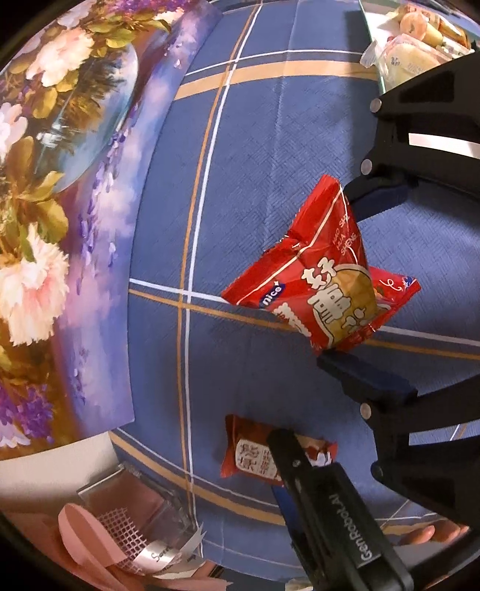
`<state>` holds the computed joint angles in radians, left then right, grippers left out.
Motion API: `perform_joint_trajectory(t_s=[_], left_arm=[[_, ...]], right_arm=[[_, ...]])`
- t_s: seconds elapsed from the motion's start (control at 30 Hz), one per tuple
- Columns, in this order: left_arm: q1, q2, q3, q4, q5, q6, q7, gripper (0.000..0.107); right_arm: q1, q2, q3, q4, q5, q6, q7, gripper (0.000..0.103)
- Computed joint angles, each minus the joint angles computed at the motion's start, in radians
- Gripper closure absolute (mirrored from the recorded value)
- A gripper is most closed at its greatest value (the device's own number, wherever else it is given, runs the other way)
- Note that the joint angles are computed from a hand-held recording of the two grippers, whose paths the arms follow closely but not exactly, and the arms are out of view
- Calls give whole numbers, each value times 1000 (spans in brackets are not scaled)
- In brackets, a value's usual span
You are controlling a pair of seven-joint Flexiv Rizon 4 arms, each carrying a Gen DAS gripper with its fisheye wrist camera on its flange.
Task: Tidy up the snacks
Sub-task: 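Grasp the red 'nice' pack with the right tool while the left tool grasps the red milk-biscuit pack, then lift both red packs and carry them over the white tray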
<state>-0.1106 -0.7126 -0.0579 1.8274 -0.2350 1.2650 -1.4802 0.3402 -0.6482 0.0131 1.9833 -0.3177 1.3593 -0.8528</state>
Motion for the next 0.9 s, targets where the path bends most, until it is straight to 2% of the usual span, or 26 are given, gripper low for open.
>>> perform_joint_trajectory(t_s=[0.27, 0.47, 0.7, 0.77, 0.9], left_arm=[[-47, -26, 44, -47, 41, -9, -46, 41], [-89, -37, 82, -71, 90, -11, -90, 41], [-103, -21, 98, -43, 137, 30, -112, 55], [-99, -18, 96, -36, 138, 38, -112, 65], [-62, -11, 60, -11, 114, 61, -96, 66]], right_arm=[[-22, -23, 16, -16, 23, 19, -21, 34], [-5, -26, -6, -9, 18, 38, -16, 39], [-22, -29, 2, 6, 31, 79, -36, 44], [-27, -30, 6, 11, 38, 90, -41, 45], [-31, -17, 4, 29, 49, 106, -52, 47]])
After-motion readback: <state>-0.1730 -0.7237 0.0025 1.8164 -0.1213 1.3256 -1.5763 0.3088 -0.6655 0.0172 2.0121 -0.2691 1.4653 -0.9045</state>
